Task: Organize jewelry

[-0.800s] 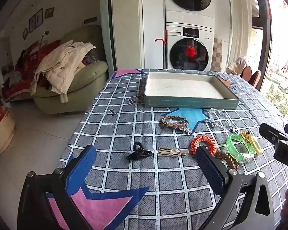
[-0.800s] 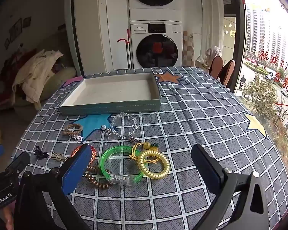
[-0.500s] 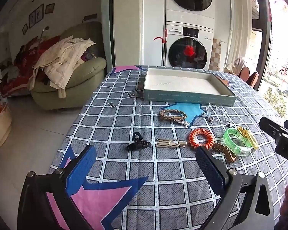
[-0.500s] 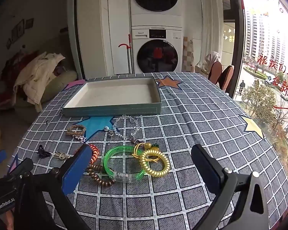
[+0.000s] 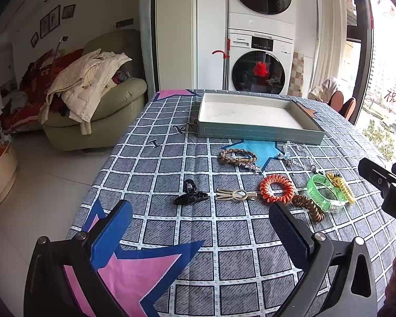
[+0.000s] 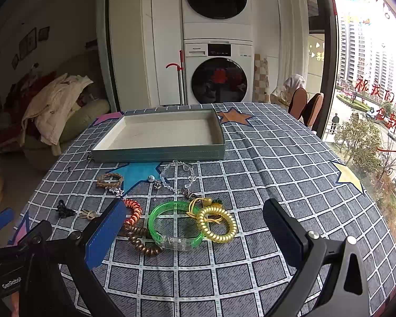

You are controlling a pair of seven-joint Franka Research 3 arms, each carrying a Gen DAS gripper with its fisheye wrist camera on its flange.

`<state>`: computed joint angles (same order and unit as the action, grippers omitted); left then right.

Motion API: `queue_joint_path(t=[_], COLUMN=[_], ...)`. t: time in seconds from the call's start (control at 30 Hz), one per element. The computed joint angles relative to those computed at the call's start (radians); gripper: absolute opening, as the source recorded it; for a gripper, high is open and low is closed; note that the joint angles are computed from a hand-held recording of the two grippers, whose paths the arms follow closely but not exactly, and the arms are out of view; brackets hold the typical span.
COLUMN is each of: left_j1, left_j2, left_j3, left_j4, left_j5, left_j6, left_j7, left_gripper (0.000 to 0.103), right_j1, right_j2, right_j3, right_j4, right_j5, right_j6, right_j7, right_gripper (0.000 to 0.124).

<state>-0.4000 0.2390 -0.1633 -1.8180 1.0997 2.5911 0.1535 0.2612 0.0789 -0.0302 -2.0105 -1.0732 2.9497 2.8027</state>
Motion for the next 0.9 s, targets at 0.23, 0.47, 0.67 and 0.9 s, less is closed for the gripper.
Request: queue_joint_path(t=[0.23, 0.47, 0.67, 0.9], left_j1=[-0.002, -0.003, -0.003, -0.004], left_j2=[-0.001, -0.002, 0.000, 0.000], left_j3=[0.001, 0.000, -0.001, -0.001], left_j4=[0.001, 0.000, 0.003, 0.003], left_j5=[0.015, 0.018, 0.022, 0.022], left_j6=[-0.003, -0.012, -0.015, -0.016], left_j7=[-0.006, -0.010, -0.010, -0.011], left_gripper=[0.103, 0.103, 0.103, 0.103], right_j1=[0.001, 0.000, 0.000, -0.001], right_j2=[0.000, 0.002, 0.001, 0.001], right_j3=[-0.003, -0.004, -0.005, -0.005], right_j4=[-0.001, -0.001, -0.002, -0.003], right_j5=[-0.003, 0.004, 0.002, 0.002], right_j6=[0.007, 0.012, 0.014, 0.015], right_j7=[0.006, 0.000, 0.001, 0.004], right_gripper=[0.103, 0.103, 0.103, 0.103])
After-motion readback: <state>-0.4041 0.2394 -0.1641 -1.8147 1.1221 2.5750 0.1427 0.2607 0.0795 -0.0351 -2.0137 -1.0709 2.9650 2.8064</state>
